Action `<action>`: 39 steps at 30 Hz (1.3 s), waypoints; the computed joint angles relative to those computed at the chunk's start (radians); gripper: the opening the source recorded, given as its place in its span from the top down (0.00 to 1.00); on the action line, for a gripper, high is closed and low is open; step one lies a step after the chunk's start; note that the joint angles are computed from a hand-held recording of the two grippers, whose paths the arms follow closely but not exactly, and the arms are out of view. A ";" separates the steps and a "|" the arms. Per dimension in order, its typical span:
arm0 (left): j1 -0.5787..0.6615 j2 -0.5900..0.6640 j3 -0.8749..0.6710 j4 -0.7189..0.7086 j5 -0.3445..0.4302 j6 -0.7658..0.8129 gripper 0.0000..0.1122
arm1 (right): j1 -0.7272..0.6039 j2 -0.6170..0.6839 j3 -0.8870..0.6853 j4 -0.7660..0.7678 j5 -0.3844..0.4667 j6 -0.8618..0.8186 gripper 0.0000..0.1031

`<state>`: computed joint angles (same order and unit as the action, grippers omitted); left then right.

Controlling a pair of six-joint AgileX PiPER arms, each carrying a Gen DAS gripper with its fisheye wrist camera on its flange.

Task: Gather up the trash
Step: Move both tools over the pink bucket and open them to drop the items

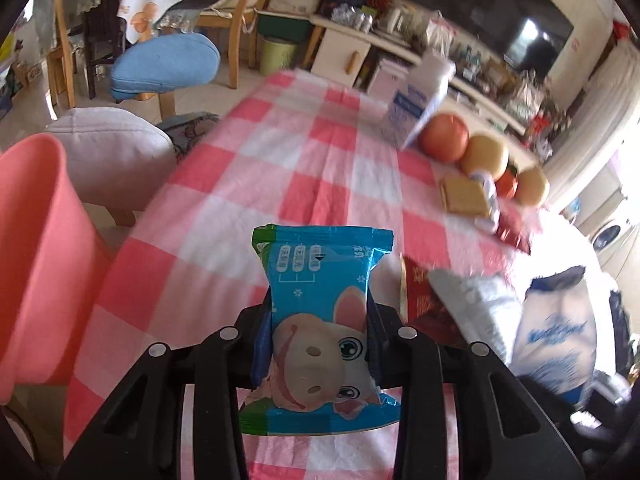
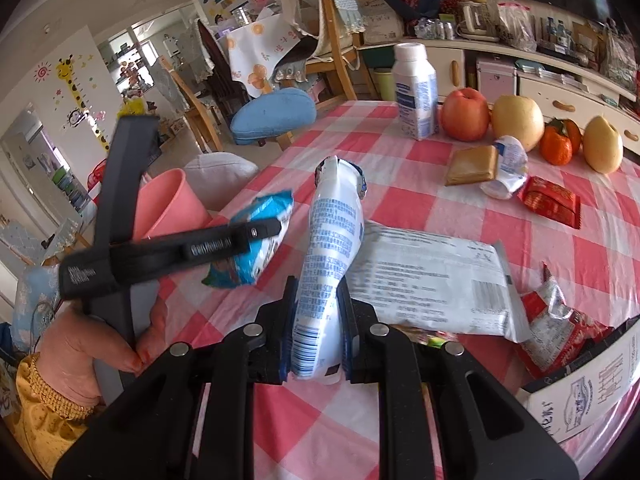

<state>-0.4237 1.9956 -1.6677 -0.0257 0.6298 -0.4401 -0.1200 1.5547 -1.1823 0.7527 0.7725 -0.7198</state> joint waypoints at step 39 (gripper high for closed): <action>0.525 -0.297 0.357 0.195 -0.272 -0.456 0.20 | 0.619 0.396 -0.644 -0.594 -0.061 0.655 0.18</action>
<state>0.1016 1.6982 -1.3109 0.1692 0.3574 -0.8963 0.4990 1.9503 -1.8263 0.1590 0.7110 -0.0645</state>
